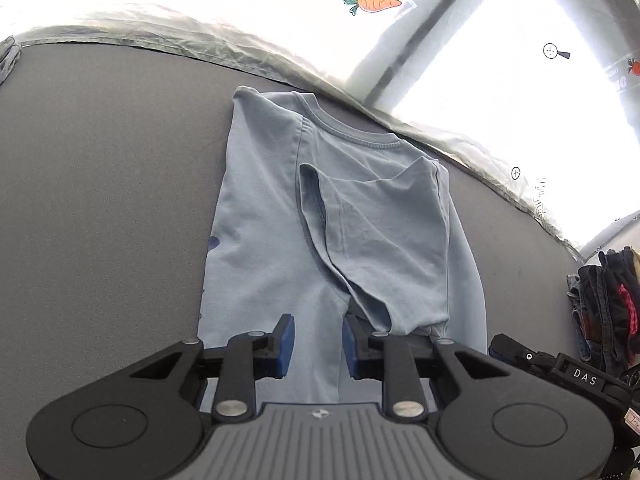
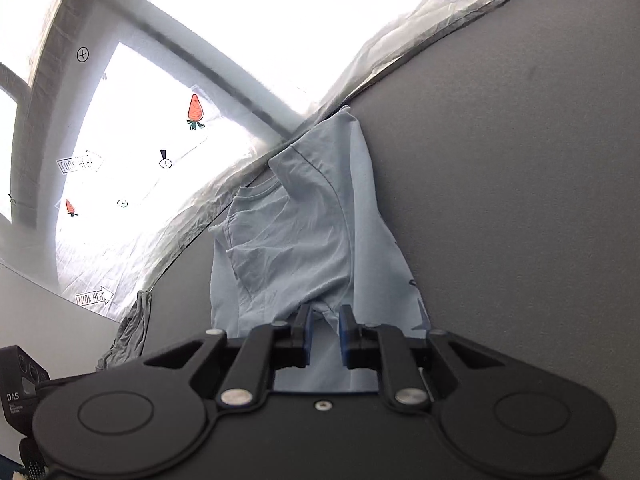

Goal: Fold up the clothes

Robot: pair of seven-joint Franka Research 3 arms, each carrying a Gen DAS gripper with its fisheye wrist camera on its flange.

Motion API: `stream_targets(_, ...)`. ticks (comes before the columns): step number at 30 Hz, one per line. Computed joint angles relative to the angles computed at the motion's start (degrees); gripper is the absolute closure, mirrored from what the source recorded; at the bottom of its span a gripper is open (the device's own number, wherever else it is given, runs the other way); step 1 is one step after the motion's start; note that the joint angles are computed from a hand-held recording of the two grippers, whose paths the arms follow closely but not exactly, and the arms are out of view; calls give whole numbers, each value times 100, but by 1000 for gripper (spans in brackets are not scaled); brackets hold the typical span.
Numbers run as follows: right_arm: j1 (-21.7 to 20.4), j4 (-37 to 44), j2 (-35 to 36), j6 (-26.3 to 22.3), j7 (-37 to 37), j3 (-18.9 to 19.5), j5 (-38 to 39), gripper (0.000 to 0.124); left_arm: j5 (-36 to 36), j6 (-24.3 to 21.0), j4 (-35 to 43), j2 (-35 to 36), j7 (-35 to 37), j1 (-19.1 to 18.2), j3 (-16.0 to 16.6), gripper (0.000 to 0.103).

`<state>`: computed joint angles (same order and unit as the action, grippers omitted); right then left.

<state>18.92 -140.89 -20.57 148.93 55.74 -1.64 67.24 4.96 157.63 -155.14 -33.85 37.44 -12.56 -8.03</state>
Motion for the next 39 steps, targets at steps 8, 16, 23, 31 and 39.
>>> stream_targets(8, 105, 2220, 2160, 1060, 304, 621, -1317, 96, 1396, 476, 1528, 2159, -302, 920, -377, 44)
stream_targets(16, 419, 2905, 3082, 1718, 1666, 580, -4627, 104, 2442, -97, 1993, 2556, -1005, 887, -500, 94)
stream_targets(23, -98, 2723, 2849, 2031, 979, 1135, -3400, 121, 3713, -124, 1778, 1855, -2039, 927, -659, 101)
stream_targets(31, -209, 3234, 2722, 1445, -699, 1222, -790, 120, 4028, -704, 1493, 830, -2337, 1154, -826, 101)
stream_targets(39, 121, 2826, 2444, 1388, 153, 1056, -2149, 98, 3082, -1174, 1431, 1436, -2046, 1115, -444, 94)
